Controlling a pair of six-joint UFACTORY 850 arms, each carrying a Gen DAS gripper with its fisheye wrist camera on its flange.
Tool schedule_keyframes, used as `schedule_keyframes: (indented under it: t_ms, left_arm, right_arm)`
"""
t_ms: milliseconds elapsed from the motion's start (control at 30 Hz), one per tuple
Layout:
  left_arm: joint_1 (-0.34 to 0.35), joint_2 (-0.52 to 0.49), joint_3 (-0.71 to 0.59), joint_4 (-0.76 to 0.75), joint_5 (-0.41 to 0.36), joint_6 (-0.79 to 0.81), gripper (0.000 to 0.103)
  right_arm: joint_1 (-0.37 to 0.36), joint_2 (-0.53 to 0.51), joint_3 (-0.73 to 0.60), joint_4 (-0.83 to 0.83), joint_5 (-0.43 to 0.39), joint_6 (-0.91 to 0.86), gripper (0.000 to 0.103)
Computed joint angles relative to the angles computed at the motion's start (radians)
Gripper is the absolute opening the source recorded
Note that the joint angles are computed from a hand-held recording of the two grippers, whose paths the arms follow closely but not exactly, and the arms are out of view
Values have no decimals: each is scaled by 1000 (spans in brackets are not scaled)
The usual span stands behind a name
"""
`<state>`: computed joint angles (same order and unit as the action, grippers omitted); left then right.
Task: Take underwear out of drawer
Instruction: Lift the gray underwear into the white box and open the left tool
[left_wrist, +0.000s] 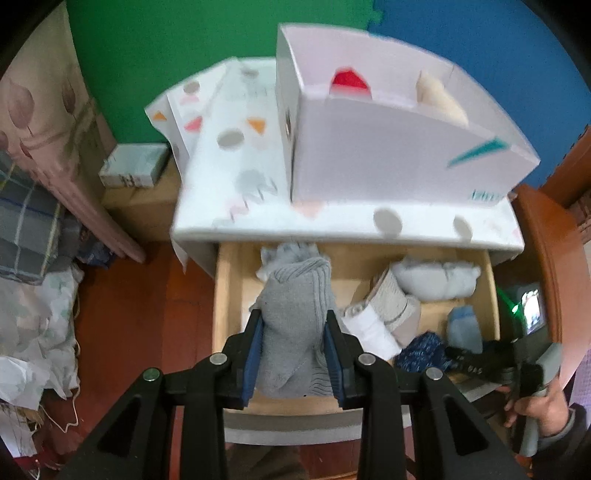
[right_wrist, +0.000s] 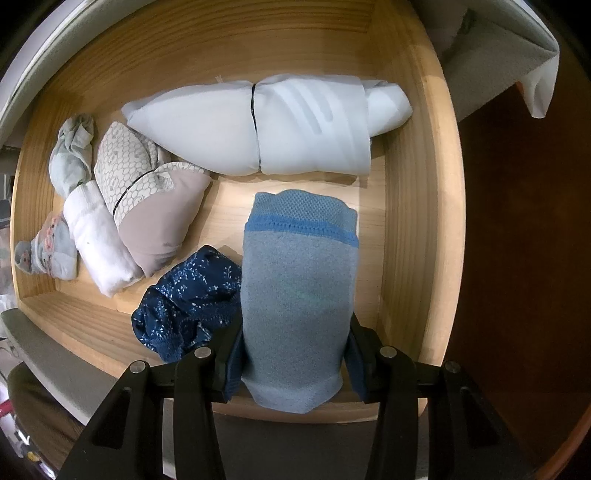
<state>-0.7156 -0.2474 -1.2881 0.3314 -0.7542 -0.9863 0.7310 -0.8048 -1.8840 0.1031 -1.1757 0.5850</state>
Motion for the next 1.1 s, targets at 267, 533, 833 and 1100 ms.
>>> schedule_keyframes:
  t_ms: [267,533,833,1100]
  left_arm:
    - [20,26,-110,90,-54,-11,31]
    - [37,-42,-313,164,-122,23,31]
    - [55,-220,-566,167,-169,119,31]
    - [72,-401,-734,84,-242,224,31]
  right_arm:
    - [-1,2,0,5,-2,-10,43]
    - [-1,5,2,7,-1,-5,43]
    - [2,3,-3,-1,-7,6,43]
    - [5,-11,-20,7,-21,4,43]
